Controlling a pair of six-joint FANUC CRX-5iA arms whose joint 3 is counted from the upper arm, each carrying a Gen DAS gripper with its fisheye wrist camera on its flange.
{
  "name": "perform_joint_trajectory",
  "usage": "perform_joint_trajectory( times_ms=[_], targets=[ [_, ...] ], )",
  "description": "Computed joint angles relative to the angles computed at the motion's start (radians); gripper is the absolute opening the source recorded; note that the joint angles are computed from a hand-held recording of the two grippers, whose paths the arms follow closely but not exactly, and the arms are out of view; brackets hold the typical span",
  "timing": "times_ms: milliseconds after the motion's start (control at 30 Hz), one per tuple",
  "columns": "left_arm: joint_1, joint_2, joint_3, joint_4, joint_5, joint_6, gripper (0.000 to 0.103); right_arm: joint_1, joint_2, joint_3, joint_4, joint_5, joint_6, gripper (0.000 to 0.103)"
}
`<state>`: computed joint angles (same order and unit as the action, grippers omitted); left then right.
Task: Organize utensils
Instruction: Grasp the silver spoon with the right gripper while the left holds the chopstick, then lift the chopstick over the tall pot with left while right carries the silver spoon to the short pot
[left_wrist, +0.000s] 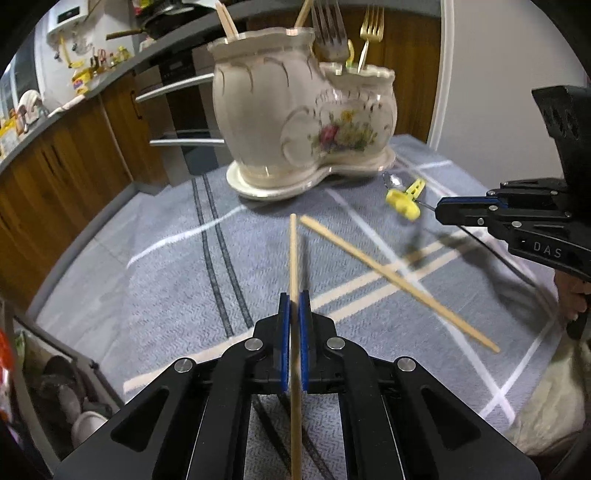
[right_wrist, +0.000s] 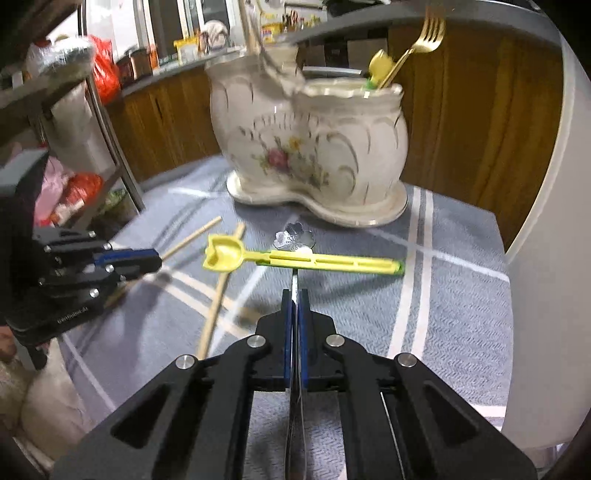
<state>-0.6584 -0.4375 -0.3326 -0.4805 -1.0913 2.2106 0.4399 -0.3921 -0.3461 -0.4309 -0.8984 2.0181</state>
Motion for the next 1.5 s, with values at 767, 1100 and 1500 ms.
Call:
perform_joint_trajectory(
  times_ms=[767, 1100, 1500],
  targets=[
    [-0.072, -0.107, -0.007, -0.101, 0.098, 0.117, 0.005, -0.234, -0.033, 0.073, -0.452, -0.132, 0.305, 0.003],
    [-0.092, -0.143, 0.023, -0.167, 0.144, 0.121, 0.005, -0.336, -0.063, 0.068, -0.578, -0.042, 0.343, 0.003],
    [-0.018, -0.156, 0.052, -0.227, 0.297, 0.120, 0.005, -0.418, -0.003, 0.147, -0.827, 0.090, 0.423, 0.003]
  ],
)
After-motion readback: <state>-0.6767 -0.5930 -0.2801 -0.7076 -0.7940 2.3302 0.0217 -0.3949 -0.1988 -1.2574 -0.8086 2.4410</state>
